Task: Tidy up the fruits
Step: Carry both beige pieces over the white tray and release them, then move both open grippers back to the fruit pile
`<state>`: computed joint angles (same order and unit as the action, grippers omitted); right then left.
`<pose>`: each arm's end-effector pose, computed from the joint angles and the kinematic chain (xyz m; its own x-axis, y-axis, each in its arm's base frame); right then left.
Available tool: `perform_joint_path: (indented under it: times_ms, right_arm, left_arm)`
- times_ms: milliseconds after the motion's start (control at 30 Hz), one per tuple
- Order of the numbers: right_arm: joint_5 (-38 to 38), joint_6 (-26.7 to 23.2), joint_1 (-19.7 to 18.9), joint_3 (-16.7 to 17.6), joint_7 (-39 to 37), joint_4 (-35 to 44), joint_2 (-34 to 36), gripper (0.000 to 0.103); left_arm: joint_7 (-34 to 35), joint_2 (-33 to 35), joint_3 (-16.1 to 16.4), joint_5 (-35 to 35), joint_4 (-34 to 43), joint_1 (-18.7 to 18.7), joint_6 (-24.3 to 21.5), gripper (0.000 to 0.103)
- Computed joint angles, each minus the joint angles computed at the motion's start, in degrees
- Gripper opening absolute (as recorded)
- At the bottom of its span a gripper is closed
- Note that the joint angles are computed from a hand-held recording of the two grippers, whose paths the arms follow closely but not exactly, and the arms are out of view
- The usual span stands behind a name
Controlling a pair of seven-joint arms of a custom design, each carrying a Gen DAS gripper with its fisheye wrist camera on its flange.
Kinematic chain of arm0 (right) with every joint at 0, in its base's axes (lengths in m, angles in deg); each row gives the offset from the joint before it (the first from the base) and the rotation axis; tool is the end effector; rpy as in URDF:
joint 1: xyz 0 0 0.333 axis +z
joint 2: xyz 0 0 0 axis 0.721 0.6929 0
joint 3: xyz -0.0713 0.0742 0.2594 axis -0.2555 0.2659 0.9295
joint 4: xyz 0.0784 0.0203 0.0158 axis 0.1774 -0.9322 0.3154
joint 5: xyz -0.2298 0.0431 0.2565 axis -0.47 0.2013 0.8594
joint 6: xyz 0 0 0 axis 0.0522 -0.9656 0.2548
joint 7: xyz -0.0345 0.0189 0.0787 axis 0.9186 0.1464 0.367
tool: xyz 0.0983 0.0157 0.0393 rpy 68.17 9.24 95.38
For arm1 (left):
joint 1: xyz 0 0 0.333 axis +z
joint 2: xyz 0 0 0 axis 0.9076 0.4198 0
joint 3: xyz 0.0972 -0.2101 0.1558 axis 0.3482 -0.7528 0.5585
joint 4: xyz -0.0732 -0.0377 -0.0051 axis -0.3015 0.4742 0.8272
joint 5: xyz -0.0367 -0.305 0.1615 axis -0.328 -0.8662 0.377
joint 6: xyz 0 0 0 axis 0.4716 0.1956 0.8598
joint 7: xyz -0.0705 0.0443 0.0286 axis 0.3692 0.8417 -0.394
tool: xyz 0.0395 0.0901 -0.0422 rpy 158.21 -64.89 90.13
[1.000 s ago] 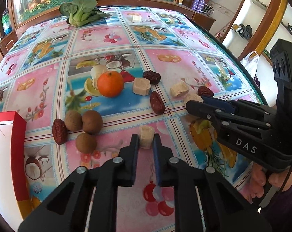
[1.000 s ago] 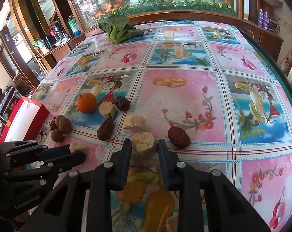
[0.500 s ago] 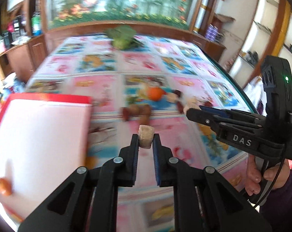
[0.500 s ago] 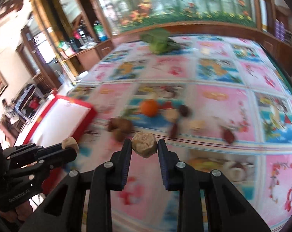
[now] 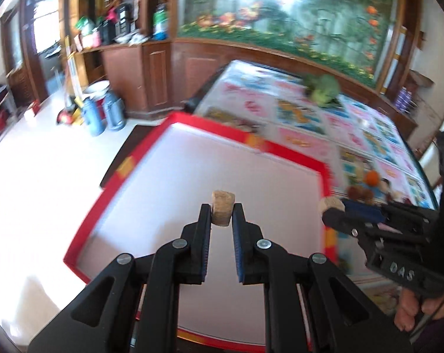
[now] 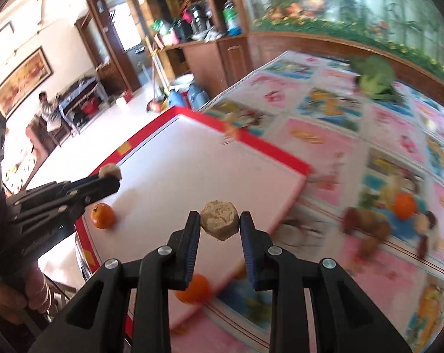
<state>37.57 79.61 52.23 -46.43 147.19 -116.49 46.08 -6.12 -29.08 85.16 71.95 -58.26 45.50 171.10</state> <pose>0.6187 0.1603 0.3786 0.3498 -0.9140 -0.2056 -0.7627 -0.1505 -0.6290 0.6045 -0.2490 0.3825 -0.1192 -0.9872 0.1059 -0.7442 0.0182 -0.6677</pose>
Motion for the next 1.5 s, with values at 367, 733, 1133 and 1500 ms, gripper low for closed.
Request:
perform_joint_path:
  times_ms: [367,733,1133,1500]
  right_arm:
    - [-14.3,-7.1,7.5,-5.9,13.3,8.8,7.3,0.026]
    - [-11.4,-1.7,2.6,-1.0,10.1,1.9,2.4,0.043]
    - [4.0,10.3,-5.9,-0.2,-2.1,-14.9,-10.0,0.047]
    - [17.5,10.8,-12.9,-2.6,-12.3,-21.3,-13.0,0.047]
  left_arm:
    - [0.8,3.4,-0.4,-3.8,2.2,3.1,-4.9,0.016]
    - [-10.0,-0.4,4.7,5.6,-0.7,-1.4,-4.5,0.064]
    - [-1.2,-1.4,-4.7,9.0,1.7,-2.3,-2.3,0.074]
    - [18.7,10.0,-11.7,-5.7,17.1,-5.6,-10.6,0.073]
